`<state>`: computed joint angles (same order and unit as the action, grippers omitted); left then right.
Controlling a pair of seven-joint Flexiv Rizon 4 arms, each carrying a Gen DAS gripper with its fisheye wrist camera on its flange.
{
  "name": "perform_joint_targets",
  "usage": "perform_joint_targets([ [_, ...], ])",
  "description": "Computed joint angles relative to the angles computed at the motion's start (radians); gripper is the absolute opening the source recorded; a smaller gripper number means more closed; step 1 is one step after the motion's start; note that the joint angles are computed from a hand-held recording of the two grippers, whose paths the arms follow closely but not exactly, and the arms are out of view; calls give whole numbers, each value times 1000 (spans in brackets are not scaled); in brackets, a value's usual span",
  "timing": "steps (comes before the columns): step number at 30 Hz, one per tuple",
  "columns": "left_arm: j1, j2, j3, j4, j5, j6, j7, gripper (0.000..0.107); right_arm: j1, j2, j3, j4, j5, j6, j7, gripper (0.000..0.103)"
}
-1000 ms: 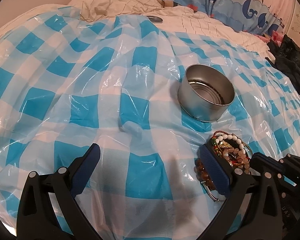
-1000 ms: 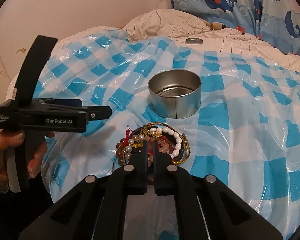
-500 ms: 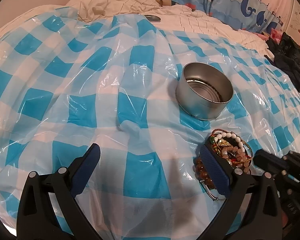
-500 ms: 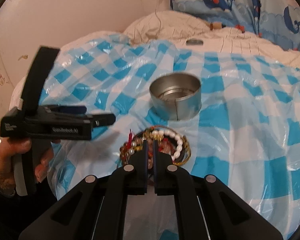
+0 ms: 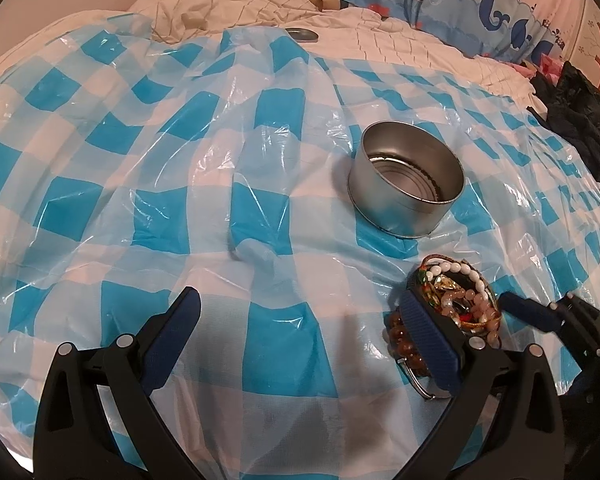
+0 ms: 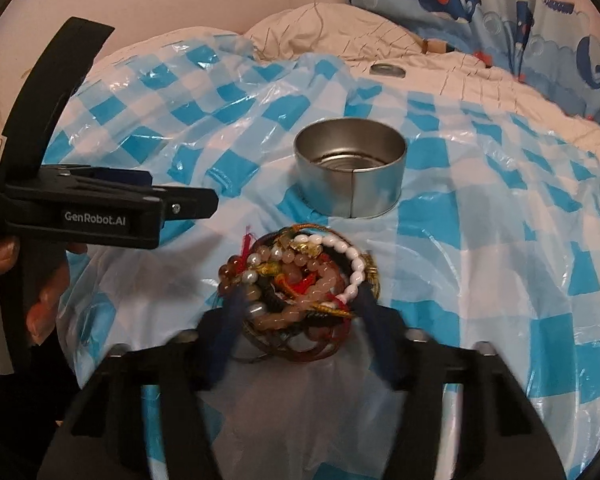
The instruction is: Organize jewelry
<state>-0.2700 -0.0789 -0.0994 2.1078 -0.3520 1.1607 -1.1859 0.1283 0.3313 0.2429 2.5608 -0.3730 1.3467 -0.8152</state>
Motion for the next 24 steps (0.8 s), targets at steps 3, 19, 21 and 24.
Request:
perform_joint_targets([
  [3,0,0,0,0,-1,2,-3,96,18,9,-13,4,35,14,-16,10],
  [19,-3,-2,-8,4,-28,9,37,96,-47,69,-28,61,189,371,14,8],
  [21,-10,-4,-14,7,-24,21,54,96,-19,84,-64,73,229,395,21,8],
  [24,-23,-14,-22,5,-1,43,74,96,26,102,-113,82,279,402,27,8],
])
